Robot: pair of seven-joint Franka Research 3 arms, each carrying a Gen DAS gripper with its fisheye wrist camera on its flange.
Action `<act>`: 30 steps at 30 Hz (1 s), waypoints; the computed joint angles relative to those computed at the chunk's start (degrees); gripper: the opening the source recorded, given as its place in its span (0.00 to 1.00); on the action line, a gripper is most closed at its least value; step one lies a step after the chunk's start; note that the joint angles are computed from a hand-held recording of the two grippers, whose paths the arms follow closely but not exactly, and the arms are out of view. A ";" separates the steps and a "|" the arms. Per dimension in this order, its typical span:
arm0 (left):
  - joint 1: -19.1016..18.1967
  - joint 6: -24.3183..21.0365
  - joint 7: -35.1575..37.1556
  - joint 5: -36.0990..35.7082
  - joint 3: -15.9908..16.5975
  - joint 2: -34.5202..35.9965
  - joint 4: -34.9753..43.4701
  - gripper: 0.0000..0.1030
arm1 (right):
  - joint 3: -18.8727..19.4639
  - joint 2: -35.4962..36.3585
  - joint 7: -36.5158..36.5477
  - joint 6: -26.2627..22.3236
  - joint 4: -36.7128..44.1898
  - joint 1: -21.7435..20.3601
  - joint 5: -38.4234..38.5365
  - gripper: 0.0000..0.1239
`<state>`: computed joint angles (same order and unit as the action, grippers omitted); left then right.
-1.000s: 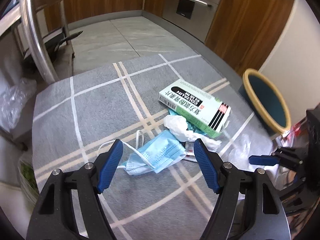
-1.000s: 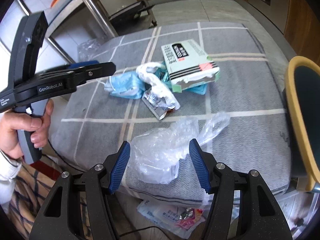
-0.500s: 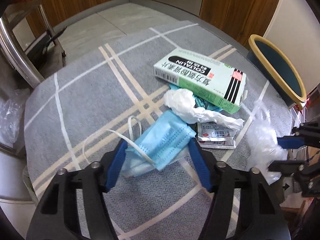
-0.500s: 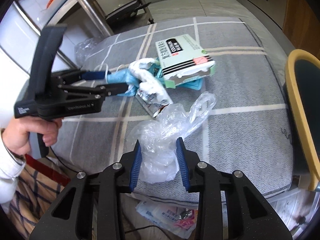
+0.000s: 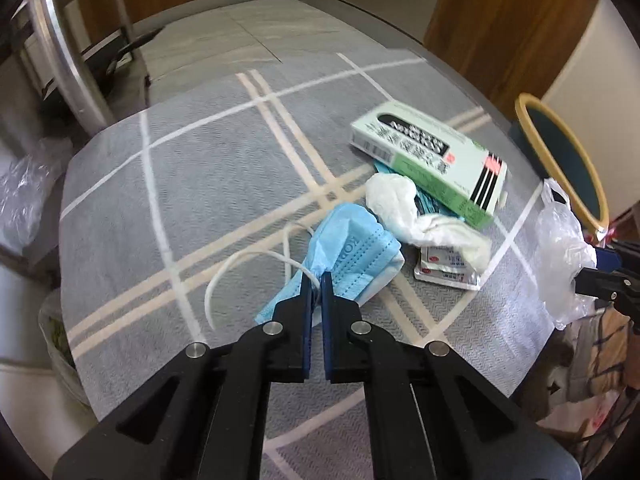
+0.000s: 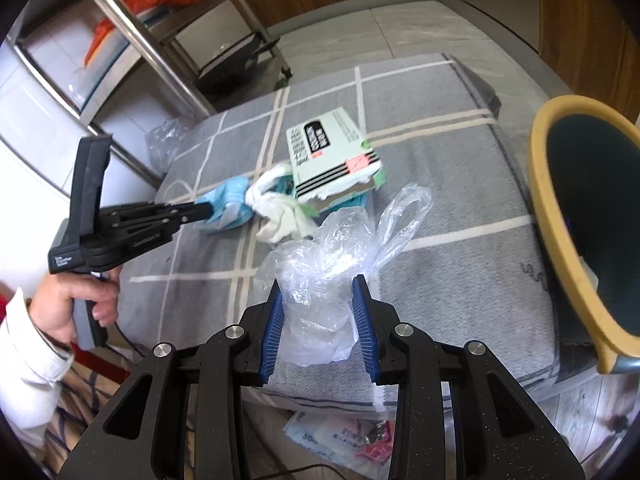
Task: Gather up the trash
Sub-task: 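Grasp the blue face mask with the left tool while the right tool grasps the clear plastic bag, then carry the mask and plastic bag over the bin with both tools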
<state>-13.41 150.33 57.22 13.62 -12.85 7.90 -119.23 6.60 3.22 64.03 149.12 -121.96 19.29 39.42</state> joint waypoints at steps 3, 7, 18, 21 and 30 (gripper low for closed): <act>0.03 0.99 -2.34 0.90 0.47 -1.60 -0.99 0.03 | -0.26 -0.95 -0.52 0.48 -0.42 -0.30 1.04 0.29; 0.50 3.45 -5.55 1.22 0.83 -4.09 -2.57 0.03 | -0.82 -2.16 -1.24 1.10 -0.56 -0.74 2.19 0.29; 2.60 10.94 -18.33 7.64 1.33 -10.90 -5.78 0.03 | -2.14 -5.18 -2.69 4.73 -1.49 -1.55 3.91 0.29; 3.32 13.81 -21.38 8.94 1.16 -11.73 -6.13 0.03 | -2.61 -5.87 -3.65 5.12 -1.74 -1.78 4.97 0.29; 2.36 18.57 -20.43 7.83 0.42 -8.71 -1.41 0.03 | -3.52 -7.32 -3.87 7.57 -2.87 -2.47 5.53 0.29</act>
<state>-11.04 168.90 36.79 21.46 -12.43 -0.81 -120.65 3.07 -4.10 60.16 156.69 -124.83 16.82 44.96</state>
